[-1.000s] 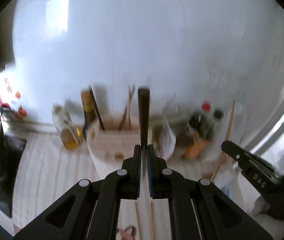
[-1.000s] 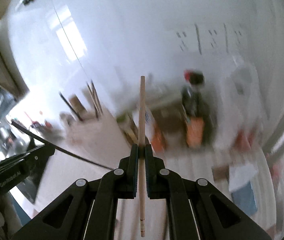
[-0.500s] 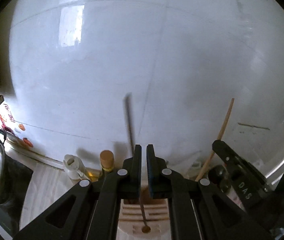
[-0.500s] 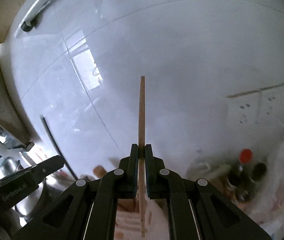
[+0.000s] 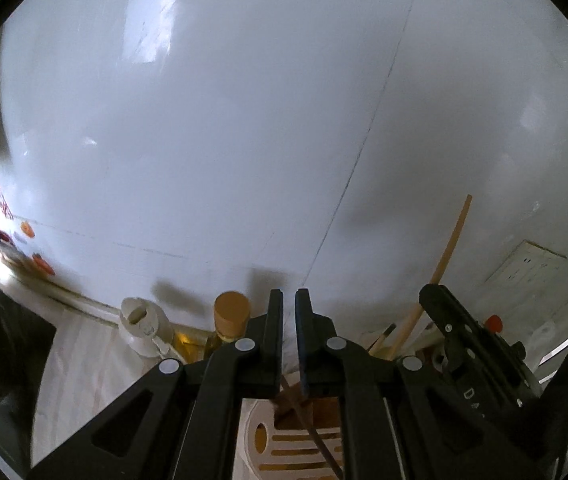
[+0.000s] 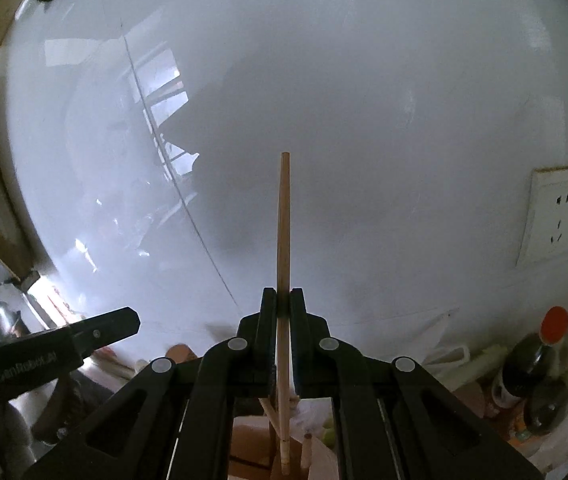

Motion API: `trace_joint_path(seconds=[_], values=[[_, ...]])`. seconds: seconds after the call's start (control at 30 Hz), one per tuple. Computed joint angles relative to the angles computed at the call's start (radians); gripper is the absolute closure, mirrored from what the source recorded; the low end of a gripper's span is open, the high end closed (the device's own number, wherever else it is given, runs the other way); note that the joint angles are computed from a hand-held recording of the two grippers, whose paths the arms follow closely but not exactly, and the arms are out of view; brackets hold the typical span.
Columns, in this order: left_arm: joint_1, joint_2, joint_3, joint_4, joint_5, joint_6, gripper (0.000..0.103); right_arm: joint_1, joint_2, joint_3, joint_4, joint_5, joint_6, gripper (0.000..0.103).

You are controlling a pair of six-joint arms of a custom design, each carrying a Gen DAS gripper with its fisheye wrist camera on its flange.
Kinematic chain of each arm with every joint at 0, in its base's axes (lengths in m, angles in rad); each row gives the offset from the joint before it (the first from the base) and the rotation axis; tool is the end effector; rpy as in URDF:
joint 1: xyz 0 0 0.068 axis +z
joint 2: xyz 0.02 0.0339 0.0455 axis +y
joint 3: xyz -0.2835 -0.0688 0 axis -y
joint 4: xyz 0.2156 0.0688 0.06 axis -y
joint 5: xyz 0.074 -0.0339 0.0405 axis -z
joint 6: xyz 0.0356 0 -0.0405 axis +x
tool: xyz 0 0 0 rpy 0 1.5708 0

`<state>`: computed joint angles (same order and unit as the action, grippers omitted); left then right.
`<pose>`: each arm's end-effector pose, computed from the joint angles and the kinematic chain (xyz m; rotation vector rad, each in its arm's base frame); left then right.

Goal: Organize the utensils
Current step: 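Drop both chopsticks into the cream holder and open both grippers, then move both grippers back down over the remaining chopsticks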

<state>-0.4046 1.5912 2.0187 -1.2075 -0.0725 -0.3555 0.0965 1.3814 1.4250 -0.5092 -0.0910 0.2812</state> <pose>0.2538 -0.1059 0.4639 0.0223 2.3665 -0.2867 0.2756 0.0299 0.4121 0.1317 2.0460 0.3289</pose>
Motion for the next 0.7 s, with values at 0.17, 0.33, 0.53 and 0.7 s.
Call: trace_joint_path(seconds=[0.17,0.33,0.53,0.7], values=[[0.031,-0.043,-0.07,0.007,0.034,-0.017,0.05,-0.02,-0.003,0.008,-0.079,-0.064,-0.011,0.096],[0.019,-0.114,-0.11,-0.004,-0.04,-0.025,0.044,-0.018,-0.051,0.013,-0.156,-0.08,-0.029,0.069],[-0.026,-0.217,-0.193,-0.039,-0.156,-0.045,0.02,-0.109,-0.164,0.013,-0.283,-0.148,-0.041,0.056],[-0.118,-0.335,-0.361,-0.079,-0.249,-0.128,0.009,-0.235,-0.266,-0.006,-0.453,-0.209,-0.092,0.055]])
